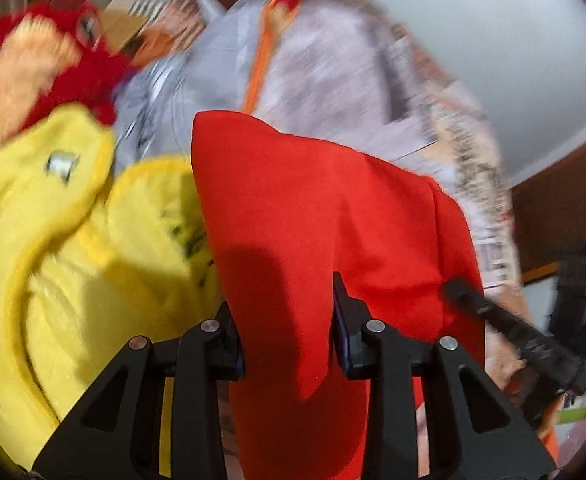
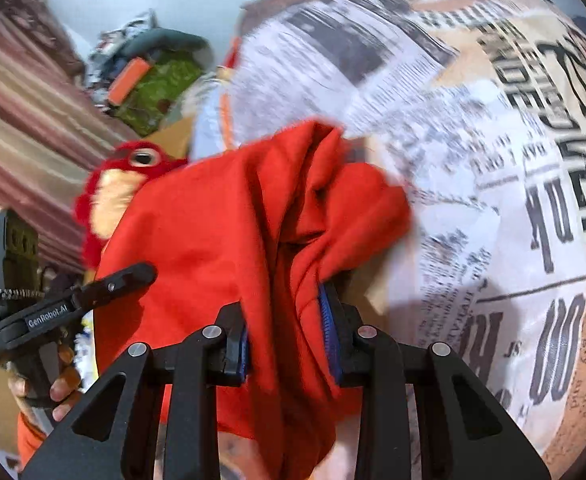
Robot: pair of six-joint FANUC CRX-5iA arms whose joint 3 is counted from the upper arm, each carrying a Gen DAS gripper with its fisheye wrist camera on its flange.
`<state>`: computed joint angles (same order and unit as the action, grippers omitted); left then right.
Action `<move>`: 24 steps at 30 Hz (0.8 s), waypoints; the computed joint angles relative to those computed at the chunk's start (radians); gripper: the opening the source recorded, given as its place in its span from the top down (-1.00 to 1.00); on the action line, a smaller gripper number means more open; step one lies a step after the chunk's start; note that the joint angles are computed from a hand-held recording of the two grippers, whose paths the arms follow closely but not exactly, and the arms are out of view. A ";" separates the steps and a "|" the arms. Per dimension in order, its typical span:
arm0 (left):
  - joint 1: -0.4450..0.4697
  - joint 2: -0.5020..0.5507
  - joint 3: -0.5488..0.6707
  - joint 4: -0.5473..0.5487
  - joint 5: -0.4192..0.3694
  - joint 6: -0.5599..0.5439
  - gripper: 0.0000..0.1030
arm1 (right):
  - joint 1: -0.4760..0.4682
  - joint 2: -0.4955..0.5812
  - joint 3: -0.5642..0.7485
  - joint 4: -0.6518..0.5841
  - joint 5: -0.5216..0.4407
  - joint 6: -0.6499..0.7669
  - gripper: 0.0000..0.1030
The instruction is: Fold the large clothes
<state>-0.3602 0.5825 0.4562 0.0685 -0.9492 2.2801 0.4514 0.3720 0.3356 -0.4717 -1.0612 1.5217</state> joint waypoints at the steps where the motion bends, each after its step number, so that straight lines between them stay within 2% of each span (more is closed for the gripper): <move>1: -0.003 0.006 0.002 -0.024 -0.017 0.019 0.22 | -0.005 0.002 -0.004 0.014 -0.002 -0.006 0.49; 4: 0.002 -0.037 -0.094 -0.014 0.061 0.031 0.06 | -0.034 0.016 0.020 -0.001 -0.072 0.022 0.48; 6: -0.002 -0.067 -0.134 -0.025 0.084 0.067 0.04 | -0.032 -0.006 -0.005 0.025 -0.076 0.033 0.47; 8: -0.023 -0.091 -0.138 -0.075 0.066 0.108 0.01 | -0.021 -0.030 -0.036 0.061 -0.059 0.028 0.37; 11: -0.061 -0.106 -0.123 -0.144 0.023 0.137 -0.20 | 0.019 -0.076 -0.101 0.156 -0.037 0.033 0.02; 12: -0.073 -0.106 -0.116 -0.162 0.012 0.144 -0.29 | 0.032 -0.083 -0.116 0.181 -0.031 0.037 -0.03; 16: -0.143 -0.104 -0.080 -0.258 -0.058 0.182 -0.42 | 0.063 -0.132 -0.186 0.235 -0.022 0.065 -0.04; 19: -0.185 -0.102 -0.054 -0.328 -0.119 0.255 -0.44 | 0.068 -0.159 -0.211 0.259 -0.047 0.053 -0.04; 21: -0.210 -0.123 -0.063 -0.359 -0.124 0.321 -0.43 | 0.057 -0.203 -0.231 0.234 -0.060 0.072 -0.04; 24: -0.245 -0.167 -0.089 -0.382 -0.097 0.388 -0.43 | 0.070 -0.310 -0.306 0.262 -0.002 0.072 -0.04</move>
